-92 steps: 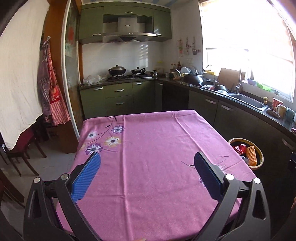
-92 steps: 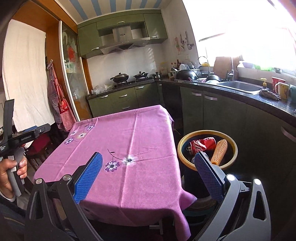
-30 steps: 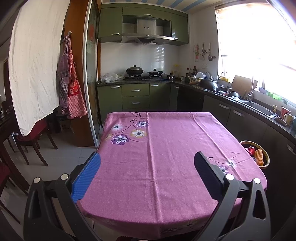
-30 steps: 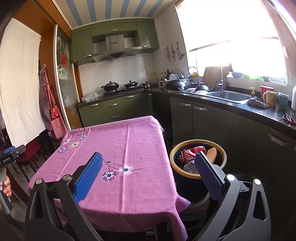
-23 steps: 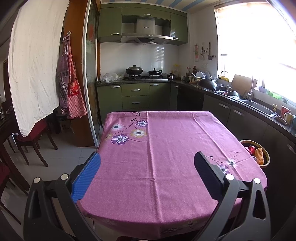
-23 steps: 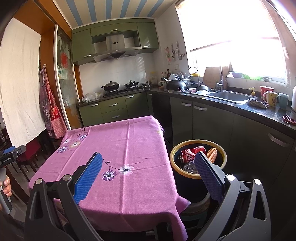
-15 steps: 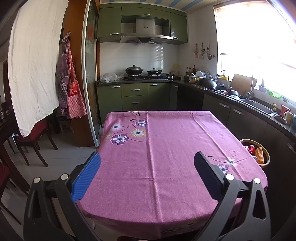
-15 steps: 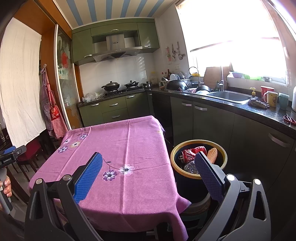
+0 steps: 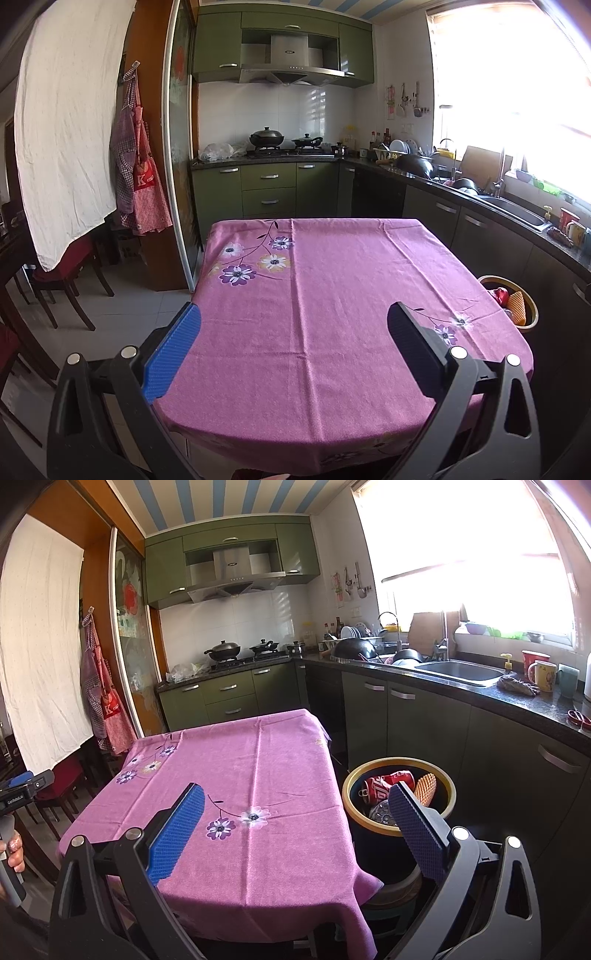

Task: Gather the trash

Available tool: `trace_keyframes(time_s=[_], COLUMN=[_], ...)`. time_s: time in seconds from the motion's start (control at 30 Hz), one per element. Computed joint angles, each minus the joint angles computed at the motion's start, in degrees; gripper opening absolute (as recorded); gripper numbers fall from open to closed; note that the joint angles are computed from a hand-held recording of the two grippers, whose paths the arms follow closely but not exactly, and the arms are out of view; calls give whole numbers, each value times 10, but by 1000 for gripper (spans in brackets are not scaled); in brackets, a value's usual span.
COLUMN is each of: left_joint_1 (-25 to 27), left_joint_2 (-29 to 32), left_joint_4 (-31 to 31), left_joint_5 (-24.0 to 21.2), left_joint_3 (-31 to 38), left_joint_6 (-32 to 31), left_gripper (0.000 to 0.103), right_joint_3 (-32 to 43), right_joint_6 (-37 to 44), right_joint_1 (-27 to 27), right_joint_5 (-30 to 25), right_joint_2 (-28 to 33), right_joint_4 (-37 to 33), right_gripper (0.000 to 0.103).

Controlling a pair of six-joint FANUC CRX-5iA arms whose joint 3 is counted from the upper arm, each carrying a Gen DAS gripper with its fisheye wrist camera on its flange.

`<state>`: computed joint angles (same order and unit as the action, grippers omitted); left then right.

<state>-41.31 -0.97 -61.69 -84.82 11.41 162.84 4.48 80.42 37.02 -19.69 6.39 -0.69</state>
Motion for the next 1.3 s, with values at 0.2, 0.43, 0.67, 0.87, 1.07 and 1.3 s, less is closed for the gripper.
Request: trace_keyframes(time_s=[0.2,0.43,0.67,0.87,1.07,1.3], left_joint_1=[0,-2,-2,0,1,4], left_joint_2=[-1,0,0,-2,-5,-13], left_joint_4=[0,-1,0,2,5,5], left_joint_5=[4,2,13,16,25,39], left_joint_3=[-4,-3,-5,-8,-12,-22], left_joint_6=[2,3,3,6,7,15], left_gripper=[96,96,96,96,96,96], right_joint_3=[13,18,20,27,33,38], right_joint_6=[30,44,47,68,77,86], right_joint_1=[-4,-6,-6,-9,-9,-9], right_joint_5=[-9,-12,-13,-20,-26,-31], right_joint_2=[5,7,9,12,16,19], right_joint_4=[-28,-40,-41,-60,-68,-75], right_gripper=[98,98,98,98,98,98])
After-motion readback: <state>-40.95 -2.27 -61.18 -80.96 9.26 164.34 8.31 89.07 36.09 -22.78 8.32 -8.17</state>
